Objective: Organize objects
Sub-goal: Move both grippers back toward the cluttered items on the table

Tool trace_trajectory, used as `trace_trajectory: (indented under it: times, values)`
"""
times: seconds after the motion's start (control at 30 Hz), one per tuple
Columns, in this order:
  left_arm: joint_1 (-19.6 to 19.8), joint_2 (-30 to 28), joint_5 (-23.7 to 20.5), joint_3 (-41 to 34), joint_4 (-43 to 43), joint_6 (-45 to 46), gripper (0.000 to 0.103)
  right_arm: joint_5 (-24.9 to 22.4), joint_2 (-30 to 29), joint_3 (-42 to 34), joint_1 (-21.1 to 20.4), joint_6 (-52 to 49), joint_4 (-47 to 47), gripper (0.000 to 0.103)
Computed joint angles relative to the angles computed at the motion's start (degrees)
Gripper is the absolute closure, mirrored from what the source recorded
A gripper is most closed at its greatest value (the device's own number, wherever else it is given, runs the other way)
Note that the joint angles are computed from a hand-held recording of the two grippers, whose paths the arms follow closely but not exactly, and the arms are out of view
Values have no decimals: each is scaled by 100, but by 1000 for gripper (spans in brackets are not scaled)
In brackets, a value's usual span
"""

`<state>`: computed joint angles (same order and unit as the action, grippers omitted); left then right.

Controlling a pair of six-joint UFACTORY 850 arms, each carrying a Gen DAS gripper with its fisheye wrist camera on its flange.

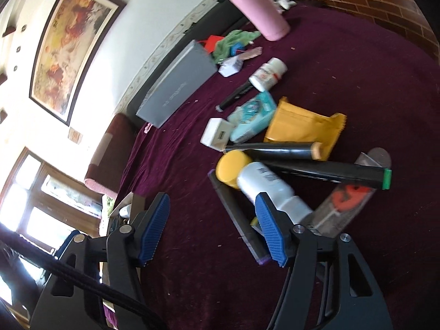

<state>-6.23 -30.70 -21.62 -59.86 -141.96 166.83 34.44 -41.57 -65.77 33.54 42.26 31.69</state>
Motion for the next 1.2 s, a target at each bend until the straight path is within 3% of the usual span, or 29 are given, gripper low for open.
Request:
trace_trajectory:
  times: [0.13, 0.4, 0.57, 0.73, 0.9, 1.0, 1.13, 1.2]
  values:
    - [99, -137, 91, -109, 494, -642, 43, 185, -30, 160, -86, 725, -498, 39]
    - [263, -270, 68, -151, 1305, -1474, 43, 200, 3, 192, -77, 703, -343, 39]
    - [321, -329, 50, -199, 1936, -2138, 43, 18, 20, 156, -82, 405, -90, 38]
    - [367, -298, -16, -147, 2103, -2250, 43, -340, -76, -159, -56, -109, 86, 30]
    - [448, -336, -49, -202, 2375, -2593, 43, -152, -111, -222, -76, 547, -882, 30]
    - [492, -371, -66, -233, 2618, -2858, 43, -523, -278, -542, -154, 961, -1578, 29]
    - [543, -375, -80, -209, 2618, -2829, 43, -1386, -673, -1201, -236, 38, -747, 30]
    - [568, -418, -53, -262, 2772, -3016, 43, -1636, -863, -1465, -290, 531, -1233, 28]
